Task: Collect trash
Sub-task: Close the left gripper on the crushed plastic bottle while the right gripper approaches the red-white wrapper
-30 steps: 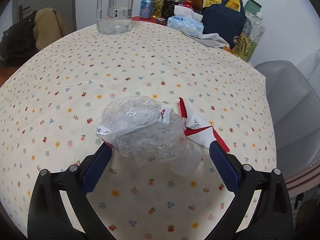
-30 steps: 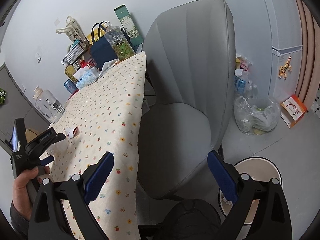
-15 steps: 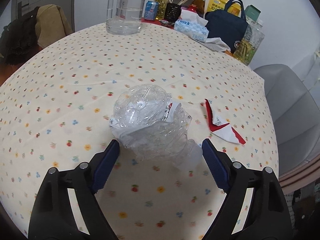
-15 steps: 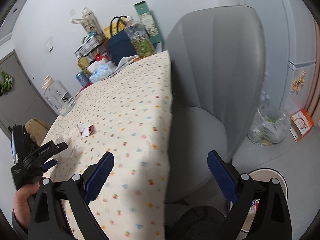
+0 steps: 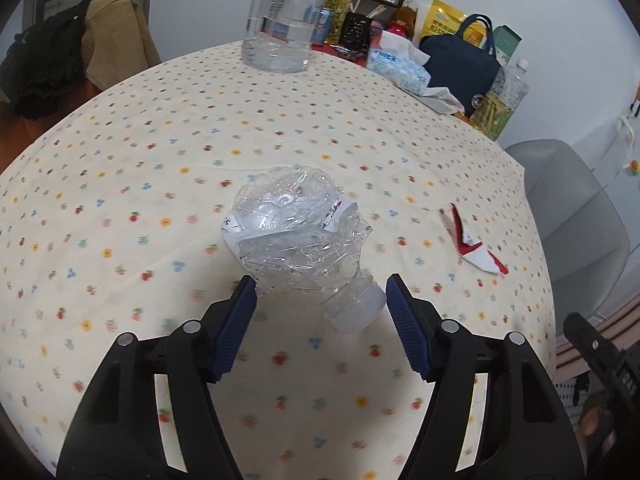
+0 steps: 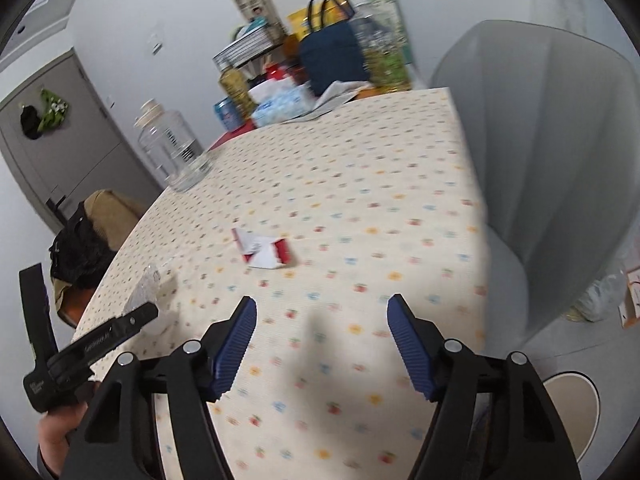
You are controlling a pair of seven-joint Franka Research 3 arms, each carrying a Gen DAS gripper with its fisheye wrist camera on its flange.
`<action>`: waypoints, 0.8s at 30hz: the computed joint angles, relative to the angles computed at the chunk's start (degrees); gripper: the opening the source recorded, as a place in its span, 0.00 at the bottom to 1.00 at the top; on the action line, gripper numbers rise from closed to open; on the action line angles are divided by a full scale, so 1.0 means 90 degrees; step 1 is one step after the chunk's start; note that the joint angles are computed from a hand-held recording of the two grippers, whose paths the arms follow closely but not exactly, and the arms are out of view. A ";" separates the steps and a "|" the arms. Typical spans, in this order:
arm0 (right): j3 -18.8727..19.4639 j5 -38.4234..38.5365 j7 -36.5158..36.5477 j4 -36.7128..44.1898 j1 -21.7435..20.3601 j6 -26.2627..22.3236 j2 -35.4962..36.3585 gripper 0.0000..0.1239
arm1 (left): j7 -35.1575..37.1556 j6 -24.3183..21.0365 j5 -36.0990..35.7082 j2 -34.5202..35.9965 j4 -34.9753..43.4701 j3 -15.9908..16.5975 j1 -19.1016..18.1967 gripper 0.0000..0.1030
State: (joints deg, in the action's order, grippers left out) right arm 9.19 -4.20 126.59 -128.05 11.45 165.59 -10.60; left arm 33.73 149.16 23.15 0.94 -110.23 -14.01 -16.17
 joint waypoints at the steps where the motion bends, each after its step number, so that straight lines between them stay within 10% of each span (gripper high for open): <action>1: -0.0032 0.0123 -0.0121 0.0141 0.0079 -0.0028 0.0132 0.54 | -0.0034 0.0017 0.0055 -0.0072 -0.0080 0.0020 0.0018 0.65; 17: -0.0409 0.0412 -0.0375 0.1338 0.0603 -0.0559 0.1198 0.54 | -0.0007 0.0180 0.0059 0.0087 -0.0011 0.0055 0.0135 0.74; 24: -0.0538 0.0742 -0.0717 0.1867 0.0715 -0.0826 0.1695 0.52 | 0.0089 0.0346 -0.0209 0.0342 0.0208 0.0108 0.0154 0.57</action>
State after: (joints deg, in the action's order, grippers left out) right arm 4.35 2.48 120.14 -111.25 17.88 158.15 4.66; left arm 34.53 152.27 21.27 4.02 -108.35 -13.05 -14.78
